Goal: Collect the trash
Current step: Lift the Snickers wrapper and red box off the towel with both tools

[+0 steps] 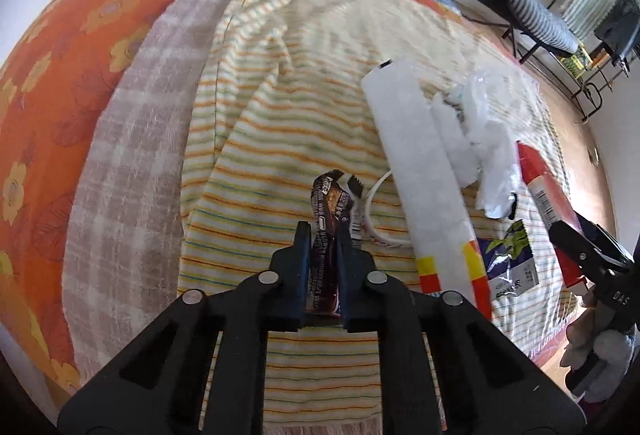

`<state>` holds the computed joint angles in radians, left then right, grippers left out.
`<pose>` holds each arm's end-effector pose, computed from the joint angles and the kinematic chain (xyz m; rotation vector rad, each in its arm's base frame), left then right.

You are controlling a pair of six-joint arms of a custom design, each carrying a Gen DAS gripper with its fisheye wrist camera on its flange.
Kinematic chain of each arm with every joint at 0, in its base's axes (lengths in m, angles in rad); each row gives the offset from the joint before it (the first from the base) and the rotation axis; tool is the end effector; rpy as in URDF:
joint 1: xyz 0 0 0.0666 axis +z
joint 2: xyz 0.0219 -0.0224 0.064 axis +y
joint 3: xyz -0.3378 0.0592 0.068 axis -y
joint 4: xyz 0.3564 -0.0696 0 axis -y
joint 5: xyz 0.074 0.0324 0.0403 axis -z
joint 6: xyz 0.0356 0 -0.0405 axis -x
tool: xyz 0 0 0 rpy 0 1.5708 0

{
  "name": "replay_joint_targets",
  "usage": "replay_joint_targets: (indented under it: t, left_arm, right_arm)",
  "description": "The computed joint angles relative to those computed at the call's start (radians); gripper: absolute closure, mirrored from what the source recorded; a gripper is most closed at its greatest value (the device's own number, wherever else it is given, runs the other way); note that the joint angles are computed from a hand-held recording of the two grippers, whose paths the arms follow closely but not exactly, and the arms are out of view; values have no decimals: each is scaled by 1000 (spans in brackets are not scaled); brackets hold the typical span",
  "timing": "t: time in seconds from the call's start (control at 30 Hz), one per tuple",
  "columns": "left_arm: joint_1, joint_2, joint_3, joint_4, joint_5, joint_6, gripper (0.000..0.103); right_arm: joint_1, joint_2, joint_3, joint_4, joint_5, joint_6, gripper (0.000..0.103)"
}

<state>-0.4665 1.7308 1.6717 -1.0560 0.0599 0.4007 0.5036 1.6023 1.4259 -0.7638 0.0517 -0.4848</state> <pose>0.4871 -0.2481 0.3338 0.1089 2.7306 -0.3405 0.4529 0.2470 0.3149 -0.0025 2.5425 0.3355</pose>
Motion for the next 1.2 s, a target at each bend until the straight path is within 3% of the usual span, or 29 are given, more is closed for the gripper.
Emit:
replay_joint_targets:
  t: [0.63, 1.2]
  left_arm:
    - [-12, -180, -114, 66, 78, 12, 95]
    - [-117, -454, -377, 80, 71, -2, 95]
  right_arm:
    - [38, -133, -83, 12, 27, -7, 16]
    - [264, -347, -224, -24, 100, -57, 16]
